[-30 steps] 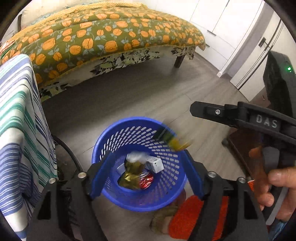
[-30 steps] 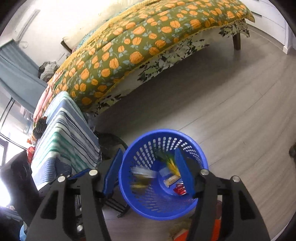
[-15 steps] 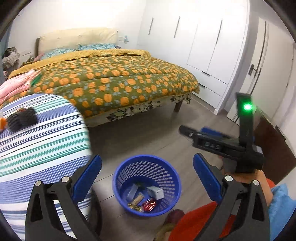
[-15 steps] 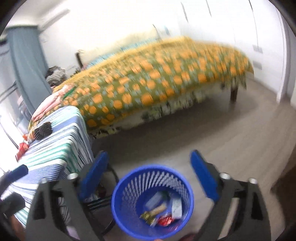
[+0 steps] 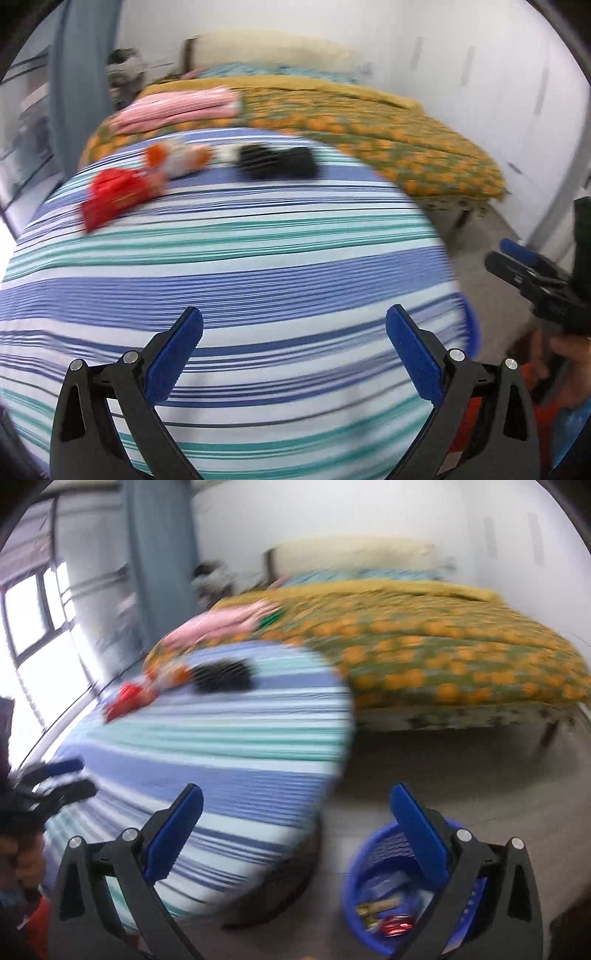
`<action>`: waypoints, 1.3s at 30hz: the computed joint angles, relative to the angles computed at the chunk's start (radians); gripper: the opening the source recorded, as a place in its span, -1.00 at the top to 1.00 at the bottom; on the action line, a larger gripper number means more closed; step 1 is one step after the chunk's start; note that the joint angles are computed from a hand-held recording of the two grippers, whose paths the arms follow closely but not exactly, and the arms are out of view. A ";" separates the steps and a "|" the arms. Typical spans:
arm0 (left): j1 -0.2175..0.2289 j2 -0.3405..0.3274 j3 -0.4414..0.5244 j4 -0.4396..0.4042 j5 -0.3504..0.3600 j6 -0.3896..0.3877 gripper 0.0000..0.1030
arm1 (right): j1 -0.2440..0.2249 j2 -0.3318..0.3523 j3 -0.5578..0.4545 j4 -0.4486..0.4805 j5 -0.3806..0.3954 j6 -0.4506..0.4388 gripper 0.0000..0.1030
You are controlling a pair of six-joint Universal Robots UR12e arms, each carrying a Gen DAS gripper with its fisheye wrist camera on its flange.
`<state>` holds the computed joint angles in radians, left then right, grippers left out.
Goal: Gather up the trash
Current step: 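Grasp the black mesh sleeves with the right tool while the left grasps the red wrapper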
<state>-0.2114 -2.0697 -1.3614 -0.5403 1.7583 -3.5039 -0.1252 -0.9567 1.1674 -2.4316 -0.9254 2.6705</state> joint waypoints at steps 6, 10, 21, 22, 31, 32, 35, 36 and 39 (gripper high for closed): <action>0.066 0.063 -0.086 -0.049 0.057 -0.054 -0.90 | 0.107 0.024 -0.102 0.234 -0.054 -0.153 -0.91; 0.093 0.077 -0.096 -0.090 0.069 -0.041 -0.90 | 0.166 0.067 -0.172 0.306 -0.153 -0.201 -0.91; 0.198 0.016 0.006 -0.098 -0.010 0.099 -0.90 | 0.196 0.093 -0.176 0.305 -0.204 -0.187 -0.91; 0.205 0.007 0.019 -0.101 -0.026 0.108 -0.90 | 0.194 0.093 -0.177 0.308 -0.199 -0.187 -0.91; 0.229 -0.072 0.111 -0.125 -0.081 0.181 -0.90 | 0.166 0.100 -0.204 0.388 -0.102 -0.139 -0.91; 0.231 -0.070 0.105 -0.114 -0.100 0.183 -0.90 | 0.165 0.101 -0.208 0.397 -0.096 -0.139 -0.91; 0.241 -0.055 0.077 -0.074 -0.234 0.207 -0.90 | 0.162 0.122 -0.257 0.457 -0.084 -0.161 -0.91; 0.246 -0.047 0.066 -0.067 -0.306 0.230 -0.90 | 0.162 0.130 -0.273 0.466 -0.088 -0.169 -0.91; 0.246 -0.028 0.039 -0.066 -0.429 0.313 -0.90 | 0.164 0.178 -0.359 0.443 -0.128 -0.164 -0.91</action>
